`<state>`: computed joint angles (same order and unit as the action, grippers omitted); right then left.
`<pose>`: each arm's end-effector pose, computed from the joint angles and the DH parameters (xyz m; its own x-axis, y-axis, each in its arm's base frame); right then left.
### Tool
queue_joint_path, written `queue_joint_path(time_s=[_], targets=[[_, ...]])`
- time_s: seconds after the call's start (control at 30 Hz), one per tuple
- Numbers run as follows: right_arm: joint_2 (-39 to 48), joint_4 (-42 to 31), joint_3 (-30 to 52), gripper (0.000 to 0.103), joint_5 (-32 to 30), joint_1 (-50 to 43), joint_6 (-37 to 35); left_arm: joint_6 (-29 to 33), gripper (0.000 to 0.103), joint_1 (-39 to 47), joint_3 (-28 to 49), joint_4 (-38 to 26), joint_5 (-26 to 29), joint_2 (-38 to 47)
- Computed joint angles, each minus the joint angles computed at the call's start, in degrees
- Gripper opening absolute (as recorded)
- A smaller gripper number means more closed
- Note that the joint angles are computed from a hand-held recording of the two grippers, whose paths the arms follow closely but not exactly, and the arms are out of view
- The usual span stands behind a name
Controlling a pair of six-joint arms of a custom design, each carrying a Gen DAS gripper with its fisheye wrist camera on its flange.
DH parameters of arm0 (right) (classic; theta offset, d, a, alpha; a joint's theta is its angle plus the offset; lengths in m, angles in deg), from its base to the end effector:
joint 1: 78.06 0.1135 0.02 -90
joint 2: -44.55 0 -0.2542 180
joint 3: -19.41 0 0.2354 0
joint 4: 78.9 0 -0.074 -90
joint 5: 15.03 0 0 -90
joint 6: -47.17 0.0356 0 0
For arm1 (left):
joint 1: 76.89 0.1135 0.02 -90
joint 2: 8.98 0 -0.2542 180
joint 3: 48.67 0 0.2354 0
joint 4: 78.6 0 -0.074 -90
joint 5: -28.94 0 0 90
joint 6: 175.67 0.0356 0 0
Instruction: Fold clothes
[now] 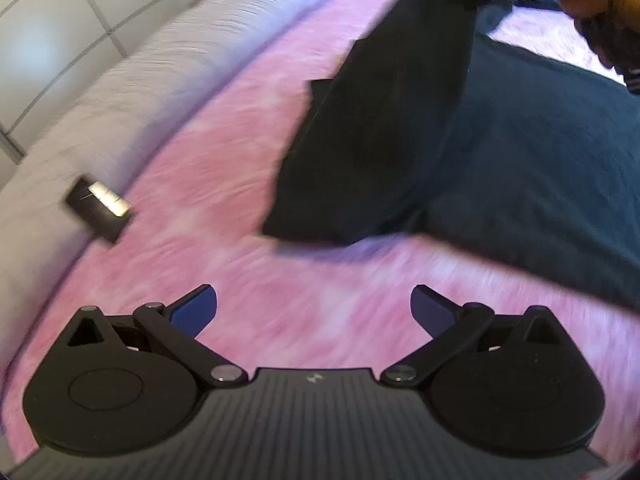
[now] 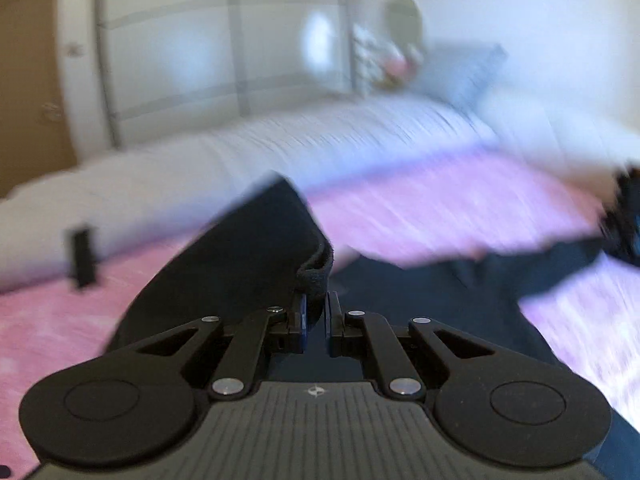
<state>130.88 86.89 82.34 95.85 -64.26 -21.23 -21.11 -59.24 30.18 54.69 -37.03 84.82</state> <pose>0.2990 0.0604 0.2082 -0.5322 0.2235 -0.8166 0.2659 0.9598 0.0894 0.3044 0.0816 0.2127 -0.4440 0.7242 -0.5276 0.7176 0.6400 0.2747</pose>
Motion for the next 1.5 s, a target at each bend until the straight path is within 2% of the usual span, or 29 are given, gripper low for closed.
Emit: queue_joint_path(time_s=[0.17, 0.23, 0.33, 0.5, 0.57, 0.7, 0.93, 1.03, 1.2, 1.33, 1.4, 1.43, 1.47, 1.5], targets=[[7.5, 3.9, -1.1, 0.006, -15.9, -17.9, -3.4, -15.4, 0.102, -13.6, -3.2, 5.2, -8.0, 3.1], [6.5, 6.8, -3.3, 0.006, -19.7, -22.1, -5.3, -20.7, 0.102, -18.2, -3.0, 6.0, -10.2, 5.0], [9.8, 6.7, -0.9, 0.006, -24.7, -27.7, -6.9, -24.4, 0.102, -23.1, -3.1, 6.5, -11.7, 6.2], [15.9, 7.8, 1.0, 0.006, -28.6, -31.3, -14.6, -25.0, 0.102, -27.8, -4.1, 10.9, -11.8, 9.6], [18.2, 7.9, 1.6, 0.006, -29.2, -32.2, -16.0, -26.3, 0.102, -29.0, -3.4, 11.9, -12.5, 12.2], [21.6, 8.4, 2.7, 0.006, -29.0, -33.3, -20.6, -31.7, 0.102, -29.1, -3.0, 15.5, -17.5, 16.8], [23.6, 7.7, 3.8, 0.006, -25.6, -32.0, -23.0, -40.6, 0.102, -26.0, -9.2, 19.7, -19.2, 13.9], [23.7, 7.1, 2.9, 0.006, -23.3, -30.4, -24.5, -45.8, 0.101, -24.0, -10.4, 19.4, -17.8, 12.9], [23.5, 4.5, 3.3, 0.006, -20.8, -29.7, -24.4, -43.9, 0.100, -23.1, -15.7, 23.4, -14.6, 6.0], [23.6, 0.3, 6.6, 0.006, -21.0, -30.3, -24.1, -46.0, 0.100, -24.0, -15.7, 23.7, -13.0, 4.9], [22.0, 0.8, 6.4, 0.006, -22.6, -31.1, -24.3, -47.1, 0.100, -25.7, -14.8, 23.0, -13.5, 5.0], [21.1, 1.6, 5.8, 0.009, -23.4, -31.5, -24.6, -47.6, 0.100, -26.6, -14.3, 22.5, -13.7, 4.9], [21.1, 2.1, 5.2, 0.019, -23.7, -32.3, -24.6, -47.9, 0.100, -27.4, -13.7, 21.8, -13.7, 4.7], [21.3, 2.5, 4.8, 0.024, -23.9, -33.1, -24.5, -48.3, 0.100, -28.6, -13.2, 21.3, -14.0, 4.3]])
